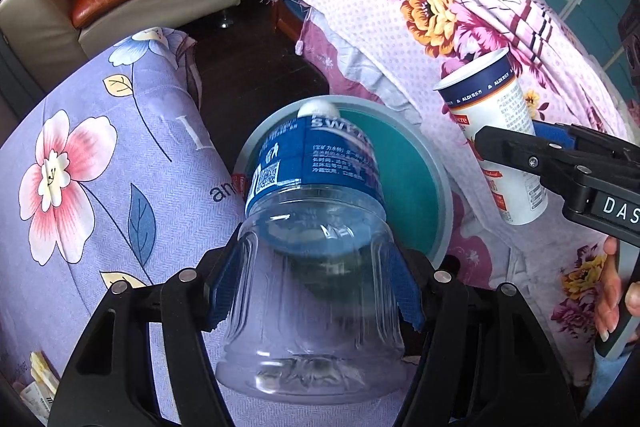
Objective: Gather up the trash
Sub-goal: 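Carry the bottle and tube over the bin and open both tools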
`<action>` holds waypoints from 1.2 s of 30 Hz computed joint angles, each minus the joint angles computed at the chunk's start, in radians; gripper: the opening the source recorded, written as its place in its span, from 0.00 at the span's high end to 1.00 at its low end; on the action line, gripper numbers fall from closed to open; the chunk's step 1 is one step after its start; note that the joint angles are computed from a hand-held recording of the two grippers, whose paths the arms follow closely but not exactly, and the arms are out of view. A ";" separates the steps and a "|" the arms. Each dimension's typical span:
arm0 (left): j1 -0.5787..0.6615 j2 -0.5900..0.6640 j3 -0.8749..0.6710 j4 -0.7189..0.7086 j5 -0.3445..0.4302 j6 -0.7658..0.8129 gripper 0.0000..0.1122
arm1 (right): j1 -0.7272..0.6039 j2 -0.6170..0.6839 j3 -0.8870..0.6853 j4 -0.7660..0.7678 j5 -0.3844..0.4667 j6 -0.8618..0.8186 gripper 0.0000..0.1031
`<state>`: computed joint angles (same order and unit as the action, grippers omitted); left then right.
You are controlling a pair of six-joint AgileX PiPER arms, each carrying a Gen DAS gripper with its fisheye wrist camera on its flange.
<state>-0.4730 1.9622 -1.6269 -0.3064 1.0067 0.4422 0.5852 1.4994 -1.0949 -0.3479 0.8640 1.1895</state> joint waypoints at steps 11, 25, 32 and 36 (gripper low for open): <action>0.049 -0.021 0.018 -0.058 -0.004 0.038 0.28 | -0.003 0.055 -0.032 0.024 0.005 -0.025 0.49; 0.164 -0.067 0.062 -0.102 0.010 0.103 0.21 | 0.019 0.167 -0.164 0.063 0.059 -0.063 0.44; 0.231 -0.109 0.109 -0.126 0.022 0.154 0.20 | 0.073 0.206 -0.256 0.037 0.140 -0.039 0.32; 0.289 -0.149 0.154 -0.140 0.030 0.197 0.20 | 0.118 0.231 -0.321 0.028 0.193 -0.028 0.29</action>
